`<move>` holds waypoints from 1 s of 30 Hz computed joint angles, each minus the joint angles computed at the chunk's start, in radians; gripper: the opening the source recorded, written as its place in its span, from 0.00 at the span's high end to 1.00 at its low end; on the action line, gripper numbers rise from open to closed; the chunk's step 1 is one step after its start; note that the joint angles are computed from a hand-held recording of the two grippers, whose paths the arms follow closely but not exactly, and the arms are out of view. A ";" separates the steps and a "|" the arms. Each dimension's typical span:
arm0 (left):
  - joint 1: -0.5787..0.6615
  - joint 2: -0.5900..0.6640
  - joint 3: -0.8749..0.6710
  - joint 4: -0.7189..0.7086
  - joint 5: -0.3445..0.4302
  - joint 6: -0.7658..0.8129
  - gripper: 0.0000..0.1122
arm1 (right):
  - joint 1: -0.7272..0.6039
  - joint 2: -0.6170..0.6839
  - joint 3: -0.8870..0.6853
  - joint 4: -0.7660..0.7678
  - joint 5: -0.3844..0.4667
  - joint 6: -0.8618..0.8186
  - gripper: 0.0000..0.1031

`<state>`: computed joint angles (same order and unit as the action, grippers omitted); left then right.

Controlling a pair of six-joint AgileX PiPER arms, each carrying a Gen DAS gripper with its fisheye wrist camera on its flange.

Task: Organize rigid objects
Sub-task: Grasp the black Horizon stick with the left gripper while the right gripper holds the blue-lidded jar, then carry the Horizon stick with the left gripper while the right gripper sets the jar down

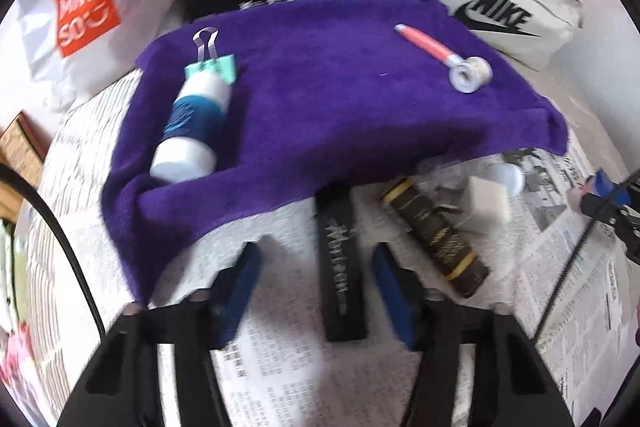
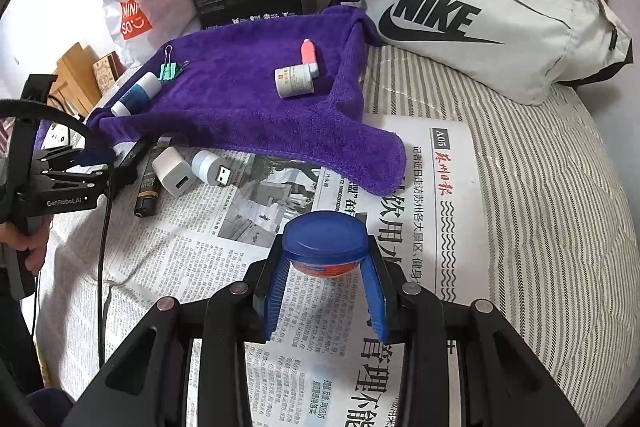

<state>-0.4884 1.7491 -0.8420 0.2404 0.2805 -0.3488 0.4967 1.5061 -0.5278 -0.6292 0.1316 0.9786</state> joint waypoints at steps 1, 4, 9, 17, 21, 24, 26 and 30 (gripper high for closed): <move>0.003 -0.005 0.005 -0.047 -0.012 0.055 0.80 | -0.001 0.003 -0.001 0.001 -0.002 0.001 0.66; 0.003 -0.013 0.014 -0.103 -0.012 0.129 0.81 | -0.003 0.009 -0.002 0.007 -0.007 -0.002 0.66; -0.011 -0.012 0.014 -0.032 -0.007 0.054 0.80 | 0.002 0.016 -0.004 -0.016 -0.011 0.022 0.66; -0.003 -0.021 0.028 -0.093 -0.020 0.125 0.81 | 0.003 0.042 -0.022 0.028 -0.015 -0.014 0.66; -0.001 -0.030 0.032 -0.099 -0.006 0.137 0.81 | 0.023 0.022 -0.040 0.036 0.012 -0.028 0.66; 0.014 -0.046 0.044 -0.164 -0.008 0.201 0.81 | 0.029 0.008 -0.060 0.072 0.035 -0.069 0.66; 0.037 -0.058 0.052 -0.281 -0.009 0.318 0.81 | 0.028 0.003 -0.071 0.100 0.039 -0.104 0.66; 0.060 -0.092 0.063 -0.341 0.000 0.385 0.81 | 0.024 0.005 -0.106 0.185 0.048 -0.207 0.66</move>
